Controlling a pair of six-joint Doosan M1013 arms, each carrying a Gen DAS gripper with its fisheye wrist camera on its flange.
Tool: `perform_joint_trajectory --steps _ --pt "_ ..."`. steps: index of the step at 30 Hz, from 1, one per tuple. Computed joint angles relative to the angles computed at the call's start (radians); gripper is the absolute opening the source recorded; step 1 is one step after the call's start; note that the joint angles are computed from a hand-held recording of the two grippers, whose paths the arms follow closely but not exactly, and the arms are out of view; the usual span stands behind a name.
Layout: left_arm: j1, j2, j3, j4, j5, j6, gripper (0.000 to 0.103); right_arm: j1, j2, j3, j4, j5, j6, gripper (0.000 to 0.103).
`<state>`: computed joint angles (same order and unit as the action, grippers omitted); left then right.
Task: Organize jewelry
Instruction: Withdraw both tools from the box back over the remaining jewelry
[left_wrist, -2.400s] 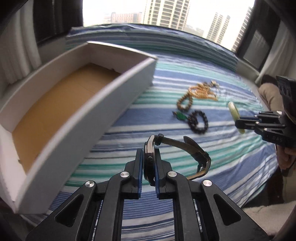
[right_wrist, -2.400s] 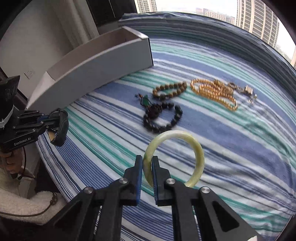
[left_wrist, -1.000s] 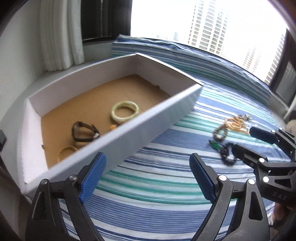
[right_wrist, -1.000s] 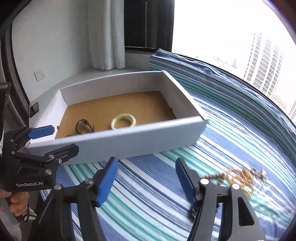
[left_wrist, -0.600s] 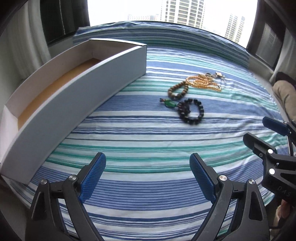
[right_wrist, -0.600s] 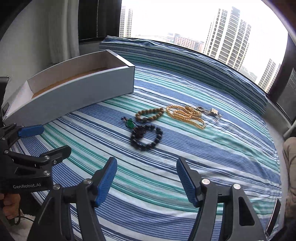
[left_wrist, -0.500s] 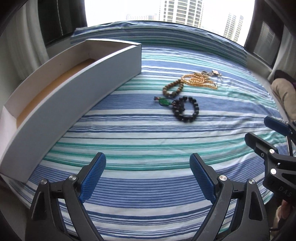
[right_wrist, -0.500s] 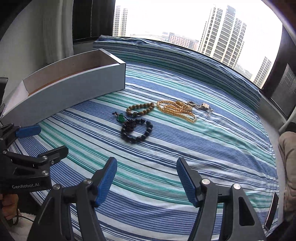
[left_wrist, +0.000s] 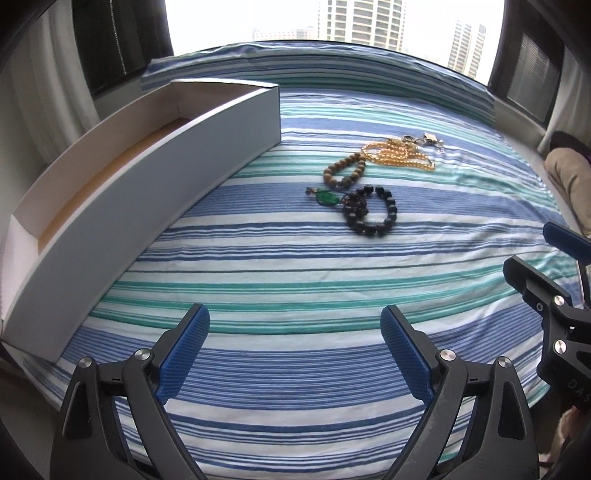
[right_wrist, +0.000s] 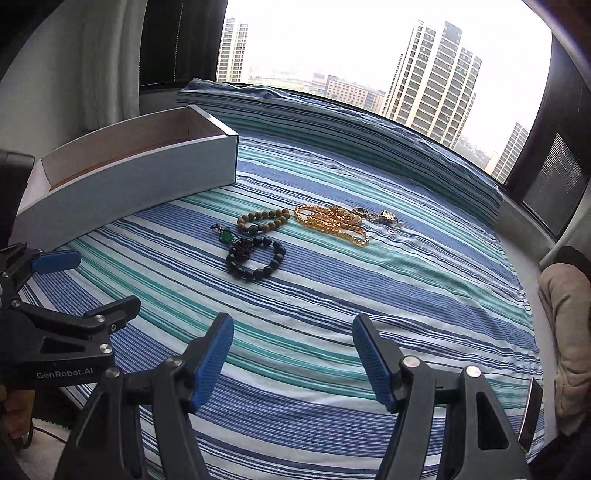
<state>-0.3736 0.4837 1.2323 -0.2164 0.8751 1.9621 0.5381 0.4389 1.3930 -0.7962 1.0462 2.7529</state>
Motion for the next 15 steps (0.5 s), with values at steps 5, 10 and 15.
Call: perform_joint_trajectory --steps 5,10,15 --pt "0.0 0.012 -0.004 0.012 0.015 -0.011 0.094 -0.008 0.004 0.005 0.02 -0.01 0.003 0.068" --pt "0.001 0.026 -0.003 0.013 0.025 -0.002 0.094 -0.025 -0.008 0.053 0.041 -0.066 0.052 0.068" --pt "0.001 0.045 0.001 -0.011 0.046 0.019 0.094 -0.036 -0.019 0.118 0.064 -0.106 0.14 0.068"
